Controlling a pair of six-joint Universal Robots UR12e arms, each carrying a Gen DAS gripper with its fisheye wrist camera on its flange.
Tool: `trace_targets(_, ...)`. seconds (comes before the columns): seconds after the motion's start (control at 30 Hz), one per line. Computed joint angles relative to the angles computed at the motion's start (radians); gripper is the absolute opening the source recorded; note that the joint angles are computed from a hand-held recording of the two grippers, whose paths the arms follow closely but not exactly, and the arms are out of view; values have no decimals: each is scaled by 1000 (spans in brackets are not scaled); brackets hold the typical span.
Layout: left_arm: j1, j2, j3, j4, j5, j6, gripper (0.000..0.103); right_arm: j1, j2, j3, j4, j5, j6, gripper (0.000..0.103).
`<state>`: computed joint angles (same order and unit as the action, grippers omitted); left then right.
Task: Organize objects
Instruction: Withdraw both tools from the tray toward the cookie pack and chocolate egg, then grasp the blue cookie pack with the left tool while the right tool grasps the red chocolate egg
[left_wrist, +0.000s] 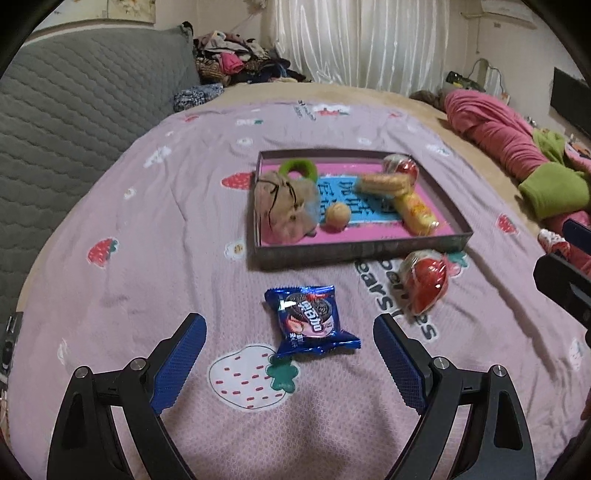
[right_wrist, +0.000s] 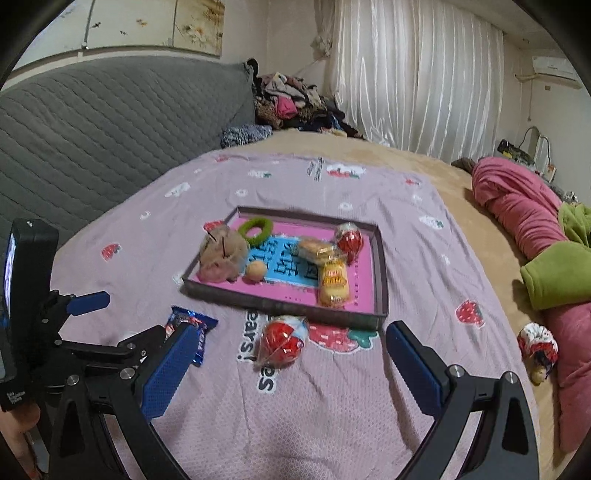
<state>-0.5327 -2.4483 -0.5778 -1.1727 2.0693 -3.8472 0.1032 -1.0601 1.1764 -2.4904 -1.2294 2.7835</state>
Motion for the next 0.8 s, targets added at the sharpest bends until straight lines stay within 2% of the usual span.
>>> trace_targets(0.23, 7, -27, 23, -28, -33, 7, 92, 8, 36, -31, 47, -20, -7, 102)
trace_targets(0.33, 7, -52, 62, -70, -24, 15, 92, 14, 57, -51, 82, -34, -15, 102)
trace_targets(0.7, 20, -101, 128, -113, -54, 20, 92, 32, 130, -137, 183, -60, -4, 102)
trace_targets(0.8, 24, -121, 161, -140, -56, 17, 92, 40, 146, -156, 205, -88, -2, 102)
